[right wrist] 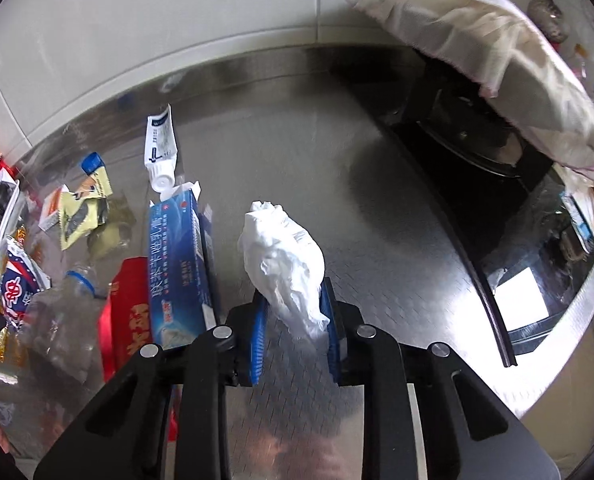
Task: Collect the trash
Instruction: 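Grasp the orange sausage wrapper with the left tool while the right tool grasps the white tissue, then carry both items over the yellow bin and open both tools to drop them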
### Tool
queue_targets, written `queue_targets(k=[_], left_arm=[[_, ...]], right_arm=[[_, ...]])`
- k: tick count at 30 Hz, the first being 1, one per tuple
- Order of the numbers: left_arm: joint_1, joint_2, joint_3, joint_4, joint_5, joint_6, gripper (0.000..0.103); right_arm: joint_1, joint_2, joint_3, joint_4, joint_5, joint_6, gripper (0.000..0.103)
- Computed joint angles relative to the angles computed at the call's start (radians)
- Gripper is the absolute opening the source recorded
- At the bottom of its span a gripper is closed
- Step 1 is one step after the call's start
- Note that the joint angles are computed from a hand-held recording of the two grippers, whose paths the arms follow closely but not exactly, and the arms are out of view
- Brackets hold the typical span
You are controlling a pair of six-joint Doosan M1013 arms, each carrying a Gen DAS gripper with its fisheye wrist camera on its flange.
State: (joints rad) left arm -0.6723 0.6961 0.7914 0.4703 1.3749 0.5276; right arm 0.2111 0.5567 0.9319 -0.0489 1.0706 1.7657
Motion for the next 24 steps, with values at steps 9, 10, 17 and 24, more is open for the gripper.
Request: queue_targets(k=[9, 10, 17, 24], left_arm=[[-0.037, -0.077, 0.095, 0.039, -0.059, 0.009, 0.006], [-0.049, -0.087, 0.107, 0.047, -0.061, -0.001, 0.006], [-0.142, -0.113, 0.135, 0.099, -0.017, -0.069, 0.006], [-0.241, -0.105, 0.133, 0.106, 0.051, -0.164, 0.006]], right_arm=[[0.007, -0.134, 0.173, -0.019, -0.076, 0.063, 0.026], [0.006, -0.150, 0.195, -0.011, -0.085, 0.052, 0.026], [-0.023, -0.273, 0.357, 0.091, -0.132, -0.096, 0.027], [-0.054, -0.369, 0.503, 0.201, -0.123, -0.289, 0.027]])
